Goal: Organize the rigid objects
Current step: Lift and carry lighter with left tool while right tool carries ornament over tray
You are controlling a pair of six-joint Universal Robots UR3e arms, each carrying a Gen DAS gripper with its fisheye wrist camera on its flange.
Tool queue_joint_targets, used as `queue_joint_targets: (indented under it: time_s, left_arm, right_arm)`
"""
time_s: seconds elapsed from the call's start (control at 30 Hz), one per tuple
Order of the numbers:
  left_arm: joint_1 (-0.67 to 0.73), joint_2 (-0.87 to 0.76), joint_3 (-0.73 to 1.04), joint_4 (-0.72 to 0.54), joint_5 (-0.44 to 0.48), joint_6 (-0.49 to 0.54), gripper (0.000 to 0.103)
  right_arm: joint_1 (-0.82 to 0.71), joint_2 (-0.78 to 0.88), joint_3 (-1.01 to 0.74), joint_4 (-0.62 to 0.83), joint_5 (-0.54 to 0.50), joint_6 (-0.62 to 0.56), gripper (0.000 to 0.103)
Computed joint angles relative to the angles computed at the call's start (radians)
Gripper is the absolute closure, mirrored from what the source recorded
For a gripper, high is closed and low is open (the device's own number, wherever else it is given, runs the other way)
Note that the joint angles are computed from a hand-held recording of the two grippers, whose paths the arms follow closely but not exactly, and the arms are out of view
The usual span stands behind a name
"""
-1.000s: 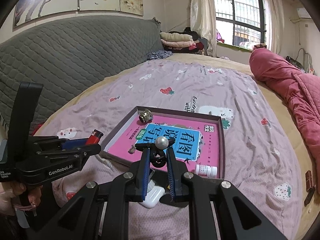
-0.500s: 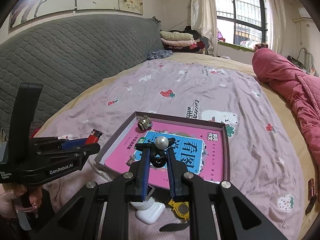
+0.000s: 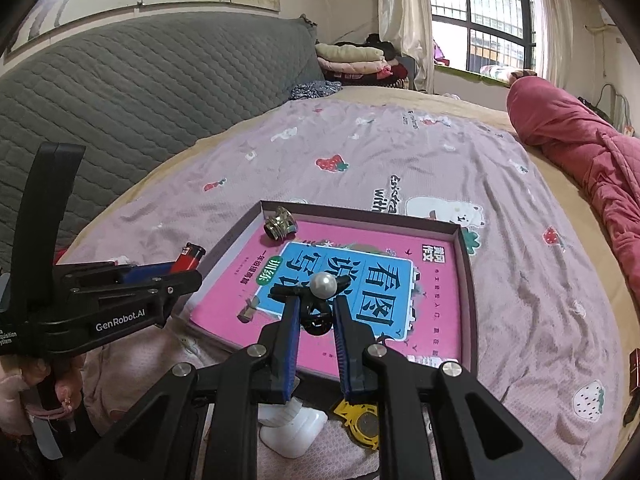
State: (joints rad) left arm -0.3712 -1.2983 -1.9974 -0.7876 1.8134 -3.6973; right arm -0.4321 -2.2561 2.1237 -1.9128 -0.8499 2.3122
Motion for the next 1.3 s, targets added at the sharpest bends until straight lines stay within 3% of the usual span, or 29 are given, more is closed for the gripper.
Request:
queue_joint_targets:
  time_s: [0.6, 1.3]
  left_arm:
    - [0.036, -0.085, -0.012, 0.048, -0.044, 0.034, 0.079]
    - [0.057, -0.103, -0.068, 0.101, -0.093, 0.052, 0.079]
  right_arm:
    - [0.108, 0.127, 0.039, -0.217, -0.092, 0.14, 0.086]
    - [0.134, 0.209, 0.072, -0.298, -0.162, 0.181, 0.086]
